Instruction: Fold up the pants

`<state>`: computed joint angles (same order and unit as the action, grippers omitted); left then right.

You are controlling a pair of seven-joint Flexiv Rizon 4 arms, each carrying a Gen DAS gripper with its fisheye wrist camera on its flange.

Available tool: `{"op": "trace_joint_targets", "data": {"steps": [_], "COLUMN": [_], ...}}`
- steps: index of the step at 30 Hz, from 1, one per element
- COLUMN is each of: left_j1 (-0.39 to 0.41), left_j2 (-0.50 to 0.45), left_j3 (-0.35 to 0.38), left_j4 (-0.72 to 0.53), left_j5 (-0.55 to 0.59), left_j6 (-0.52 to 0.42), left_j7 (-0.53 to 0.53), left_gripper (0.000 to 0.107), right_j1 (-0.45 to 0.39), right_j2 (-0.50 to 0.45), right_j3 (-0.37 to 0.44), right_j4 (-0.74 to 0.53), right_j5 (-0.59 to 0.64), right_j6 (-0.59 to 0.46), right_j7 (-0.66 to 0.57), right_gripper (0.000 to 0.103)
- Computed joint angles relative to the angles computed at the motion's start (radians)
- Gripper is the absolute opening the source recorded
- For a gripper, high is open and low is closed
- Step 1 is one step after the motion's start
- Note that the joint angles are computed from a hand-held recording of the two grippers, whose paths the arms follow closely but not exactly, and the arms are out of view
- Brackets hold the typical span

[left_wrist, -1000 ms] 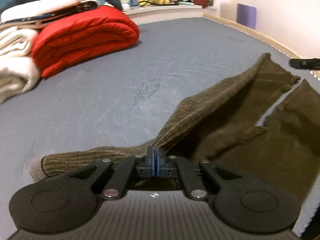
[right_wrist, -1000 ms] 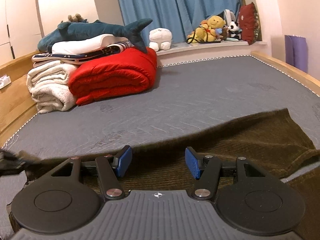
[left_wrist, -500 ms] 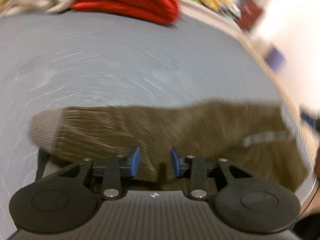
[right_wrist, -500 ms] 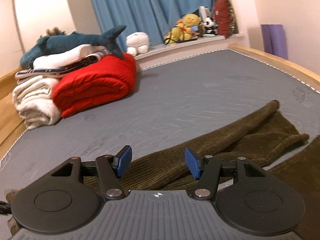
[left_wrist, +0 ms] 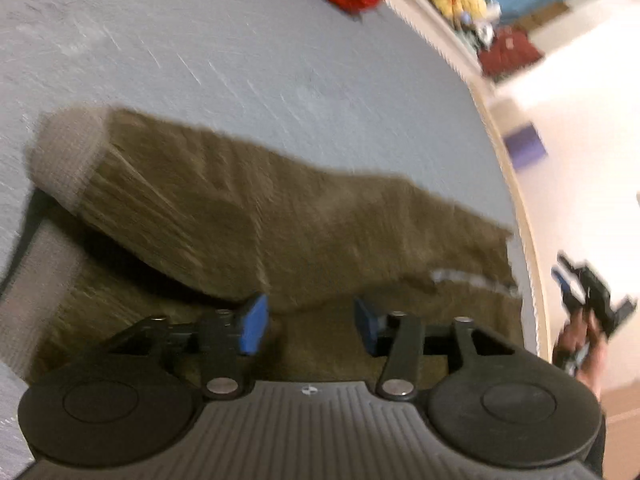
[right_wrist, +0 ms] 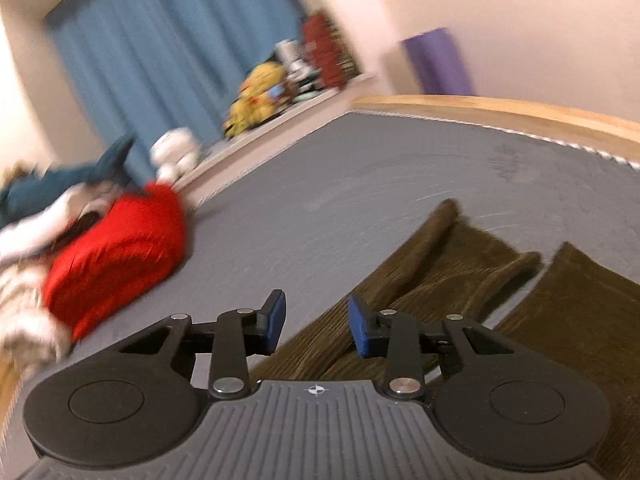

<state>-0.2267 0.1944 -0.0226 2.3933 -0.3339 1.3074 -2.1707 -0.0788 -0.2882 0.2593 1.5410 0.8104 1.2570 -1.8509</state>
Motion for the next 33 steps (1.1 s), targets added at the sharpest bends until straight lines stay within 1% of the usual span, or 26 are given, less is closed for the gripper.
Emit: {"op": "trace_joint_targets", "data": {"steps": [1,3,4,5,6,7,10,12,15,17,18,21,25,26,27,28,29,30,31,32,33], "left_j1": [0.014,0.068,0.088,0.096,0.108,0.132,0.215,0.229,0.213,0.204,0.197,0.186,0.184,0.186,0.185,0.184,0.183,0.184,0.186,0.188,0.188], "left_j2": [-0.012,-0.021,-0.020,-0.019,-0.016,-0.007,0.032,0.038,0.023,-0.007,-0.010,-0.015,0.008,0.007,0.007,0.006,0.009,0.009,0.012,0.013,0.018], "left_j3": [-0.014,-0.045,-0.049,-0.045,-0.040,-0.045,-0.083,-0.089,-0.088,-0.087,-0.080,-0.056,-0.042,-0.044,-0.044,-0.045,-0.049,-0.054,-0.060,-0.063,-0.066], "left_j4": [-0.018,-0.049,-0.052,-0.044,-0.033,-0.030,-0.056,-0.076,-0.122,-0.154,-0.158,-0.149,-0.144,-0.147,-0.149,-0.152,-0.155,-0.165,-0.174,-0.182,-0.187], "left_j5": [0.030,0.140,0.177,0.189,0.205,0.250,0.432,0.487,0.517,0.527,0.531,0.538,0.549,0.552,0.552,0.551,0.556,0.565,0.585,0.599,0.612], "left_j6": [-0.040,-0.117,-0.137,-0.128,-0.110,-0.109,-0.161,-0.189,-0.252,-0.277,-0.280,-0.259,-0.279,-0.284,-0.286,-0.288,-0.297,-0.309,-0.321,-0.327,-0.333], "left_j7": [-0.017,-0.145,-0.219,-0.275,-0.339,-0.418,-0.648,-0.703,-0.700,-0.707,-0.711,-0.719,-0.729,-0.728,-0.724,-0.721,-0.721,-0.719,-0.721,-0.721,-0.722], "left_gripper": [0.059,0.059,0.059,0.059,0.059,0.059,0.059,0.059,0.059,0.056,0.054,0.053,0.053,0.051,0.044,0.035,0.031,0.028,0.025,0.024,0.023], "right_j1": [0.010,0.012,0.003,-0.013,-0.032,-0.044,-0.063,-0.065,-0.049,-0.035,-0.024,0.010,0.034,0.038,0.042,0.045,0.048,0.046,0.052,0.054,0.053], "right_j2": [-0.017,-0.057,-0.079,-0.102,-0.129,-0.153,-0.214,-0.251,-0.306,-0.330,-0.342,-0.375,-0.402,-0.404,-0.407,-0.410,-0.412,-0.409,-0.408,-0.405,-0.401], "right_j3": [-0.019,-0.041,-0.040,-0.030,-0.016,-0.004,0.026,0.040,0.048,0.050,0.047,0.040,0.048,0.049,0.051,0.052,0.054,0.057,0.056,0.057,0.062], "right_j4": [-0.011,-0.037,-0.054,-0.073,-0.101,-0.124,-0.180,-0.215,-0.267,-0.289,-0.296,-0.319,-0.337,-0.338,-0.338,-0.341,-0.340,-0.332,-0.325,-0.316,-0.305], "right_j5": [-0.014,-0.042,-0.047,-0.042,-0.033,-0.027,-0.016,-0.013,-0.035,-0.056,-0.071,-0.122,-0.176,-0.184,-0.191,-0.198,-0.205,-0.212,-0.222,-0.232,-0.237], "right_j6": [0.009,0.001,-0.016,-0.043,-0.081,-0.111,-0.165,-0.188,-0.224,-0.244,-0.242,-0.236,-0.220,-0.211,-0.199,-0.191,-0.183,-0.174,-0.157,-0.139,-0.120], "right_j7": [0.044,0.128,0.156,0.175,0.184,0.188,0.182,0.178,0.199,0.216,0.221,0.256,0.269,0.276,0.285,0.298,0.306,0.305,0.308,0.304,0.297], "right_gripper": [0.034,0.032,0.030,0.030,0.030,0.030,0.031,0.033,0.033,0.033,0.033,0.034,0.034,0.034,0.034,0.034,0.034,0.031,0.022,0.017,0.015]}}
